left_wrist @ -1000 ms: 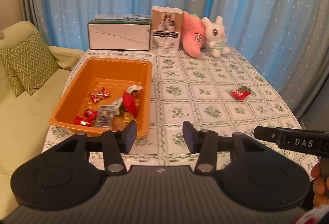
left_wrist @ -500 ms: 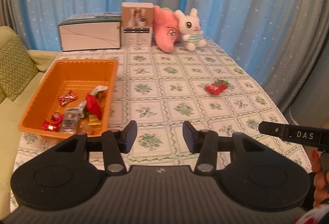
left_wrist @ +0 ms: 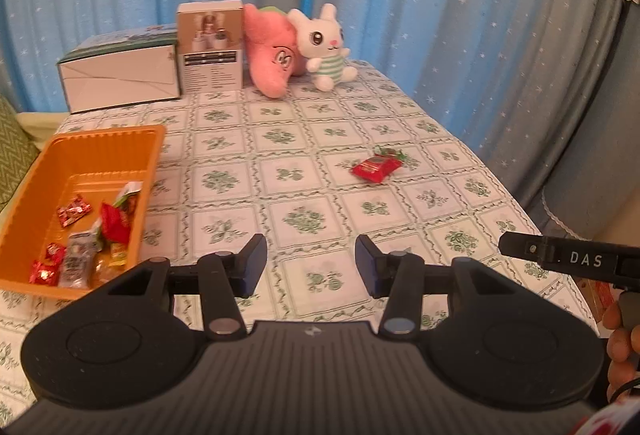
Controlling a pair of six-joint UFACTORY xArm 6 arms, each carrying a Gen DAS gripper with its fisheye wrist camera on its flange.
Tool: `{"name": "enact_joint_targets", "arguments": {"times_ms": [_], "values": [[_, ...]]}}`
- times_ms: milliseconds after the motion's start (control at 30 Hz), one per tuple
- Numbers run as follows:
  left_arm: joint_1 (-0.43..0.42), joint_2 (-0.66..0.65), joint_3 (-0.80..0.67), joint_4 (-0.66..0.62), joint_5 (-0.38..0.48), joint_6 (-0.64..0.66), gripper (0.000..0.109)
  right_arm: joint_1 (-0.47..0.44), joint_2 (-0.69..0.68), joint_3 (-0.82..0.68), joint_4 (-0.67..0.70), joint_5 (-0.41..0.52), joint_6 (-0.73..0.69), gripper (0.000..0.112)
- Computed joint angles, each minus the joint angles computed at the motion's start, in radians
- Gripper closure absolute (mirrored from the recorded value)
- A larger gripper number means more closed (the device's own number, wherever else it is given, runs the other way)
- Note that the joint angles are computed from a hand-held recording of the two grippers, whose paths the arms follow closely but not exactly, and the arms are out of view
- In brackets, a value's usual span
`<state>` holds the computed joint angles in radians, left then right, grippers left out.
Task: Organize snacks
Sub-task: 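Move both open grippers toward the red candies left on the table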
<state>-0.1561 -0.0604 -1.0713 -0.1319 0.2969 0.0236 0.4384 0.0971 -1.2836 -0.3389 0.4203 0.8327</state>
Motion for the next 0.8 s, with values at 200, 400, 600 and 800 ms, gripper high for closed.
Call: {"name": "enact_joint_targets", "arguments": {"times_ms": [200, 400, 600, 800], "values": [[-0.025, 0.065, -0.063, -0.010, 0.005, 0.020, 0.064, -0.028, 0.015, -0.006, -0.012, 0.000, -0.006, 0.055], [-0.042, 0.142, -0.137, -0.016, 0.011, 0.037, 0.064, -0.060, 0.048, -0.030, -0.021, 0.001, -0.009, 0.055], [-0.057, 0.245, -0.233, -0.065, 0.006, 0.091, 0.064, -0.092, 0.104, -0.075, -0.045, -0.016, -0.002, 0.055], [-0.072, 0.375, -0.360, -0.107, 0.008, 0.148, 0.064, -0.120, 0.188, -0.143, -0.071, -0.050, 0.005, 0.055]]}}
